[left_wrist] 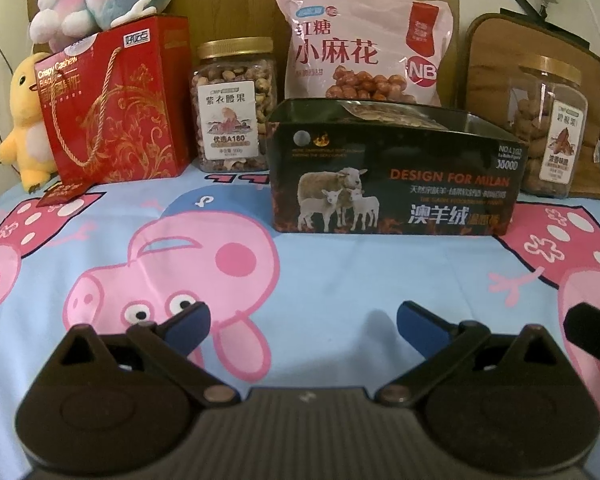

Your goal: Organize snacks

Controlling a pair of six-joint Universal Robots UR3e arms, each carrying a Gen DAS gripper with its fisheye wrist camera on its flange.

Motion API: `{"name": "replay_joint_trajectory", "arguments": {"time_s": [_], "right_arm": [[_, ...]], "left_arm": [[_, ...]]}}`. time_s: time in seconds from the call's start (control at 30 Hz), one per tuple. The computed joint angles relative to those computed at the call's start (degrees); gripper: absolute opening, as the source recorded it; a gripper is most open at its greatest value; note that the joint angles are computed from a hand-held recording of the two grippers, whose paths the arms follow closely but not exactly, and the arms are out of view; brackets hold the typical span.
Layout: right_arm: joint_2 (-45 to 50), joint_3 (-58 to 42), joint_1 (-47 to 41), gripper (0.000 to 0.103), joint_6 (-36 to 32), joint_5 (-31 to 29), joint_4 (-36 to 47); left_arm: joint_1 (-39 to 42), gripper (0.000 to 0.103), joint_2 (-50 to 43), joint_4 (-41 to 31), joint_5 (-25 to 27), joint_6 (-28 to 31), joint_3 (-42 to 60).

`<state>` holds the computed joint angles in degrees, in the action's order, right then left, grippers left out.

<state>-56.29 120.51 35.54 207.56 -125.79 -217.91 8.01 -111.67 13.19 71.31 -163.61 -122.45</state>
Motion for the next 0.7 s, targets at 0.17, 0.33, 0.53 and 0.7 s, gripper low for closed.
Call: {"name": "replay_joint_trajectory", "arguments": {"time_s": [0.17,0.33,0.53,0.7], "right_arm": [[0.07,-0.06,0.06,0.085,0.05,-0.06,-0.08],[0.04,-0.08,0.16,0.085,0.09,-0.09,-0.28],[0.22,0.08,0.13,0.086,0.02,0.01,-1.03],[0.21,0.25,0.04,0.086,-0.04,0.11,-1.20]], "left_arm": [[0.62,0.103,0.29,-0.24,-1.00,-0.24,-0.25],[0.37,0.103,0.20,1.34,-0.79,0.52,-0.97],[0.02,0.103,0.29,2.23,-0.33,1.14,-1.52],[0.23,0.103,0.43,2.08,-0.76,1.66,-1.70]]}}
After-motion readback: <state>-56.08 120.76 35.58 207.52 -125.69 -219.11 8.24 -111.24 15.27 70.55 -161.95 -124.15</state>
